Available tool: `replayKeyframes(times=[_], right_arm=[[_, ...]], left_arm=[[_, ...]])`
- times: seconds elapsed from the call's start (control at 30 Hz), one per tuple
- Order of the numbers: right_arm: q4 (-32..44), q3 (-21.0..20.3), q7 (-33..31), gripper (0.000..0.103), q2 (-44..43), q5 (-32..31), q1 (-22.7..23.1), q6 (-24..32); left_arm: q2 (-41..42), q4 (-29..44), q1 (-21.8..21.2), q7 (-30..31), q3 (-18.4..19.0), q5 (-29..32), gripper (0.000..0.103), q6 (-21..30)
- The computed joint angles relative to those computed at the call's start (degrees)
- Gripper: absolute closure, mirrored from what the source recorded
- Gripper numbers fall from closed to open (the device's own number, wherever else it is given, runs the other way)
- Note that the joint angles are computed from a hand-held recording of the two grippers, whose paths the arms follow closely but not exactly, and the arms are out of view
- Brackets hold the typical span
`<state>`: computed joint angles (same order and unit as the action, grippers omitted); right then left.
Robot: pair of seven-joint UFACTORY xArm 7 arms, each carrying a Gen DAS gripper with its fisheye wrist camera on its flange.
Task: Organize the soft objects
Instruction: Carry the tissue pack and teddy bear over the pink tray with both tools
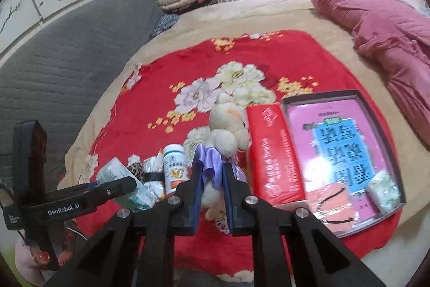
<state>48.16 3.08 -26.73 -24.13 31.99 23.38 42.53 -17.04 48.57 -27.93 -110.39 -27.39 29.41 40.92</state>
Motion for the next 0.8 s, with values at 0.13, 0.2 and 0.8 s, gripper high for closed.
replayKeyframes(times=[0.13, 0.2, 0.8], right_arm=[[0.17, -1.68, -0.34, 0.088, -1.73, -0.18, -1.39, -0.01], [0.27, -2.5, -0.6, 0.088, -2.41, -0.26, -2.04, 0.18], [3.16, -7.96, -1.02, 0.088, -3.07, -1.99, -9.54, -0.29]], left_arm=[[3.3, 4.86, -0.12, 1.71, -0.48, 2.18, 0.051, 1.83], [5.59, 7.97, -0.8, 2.62, -0.31, 3.52, 0.051, 3.32], [20.81, 27.12, -10.56, 12.09, 7.69, 9.08, 0.051, 5.4]])
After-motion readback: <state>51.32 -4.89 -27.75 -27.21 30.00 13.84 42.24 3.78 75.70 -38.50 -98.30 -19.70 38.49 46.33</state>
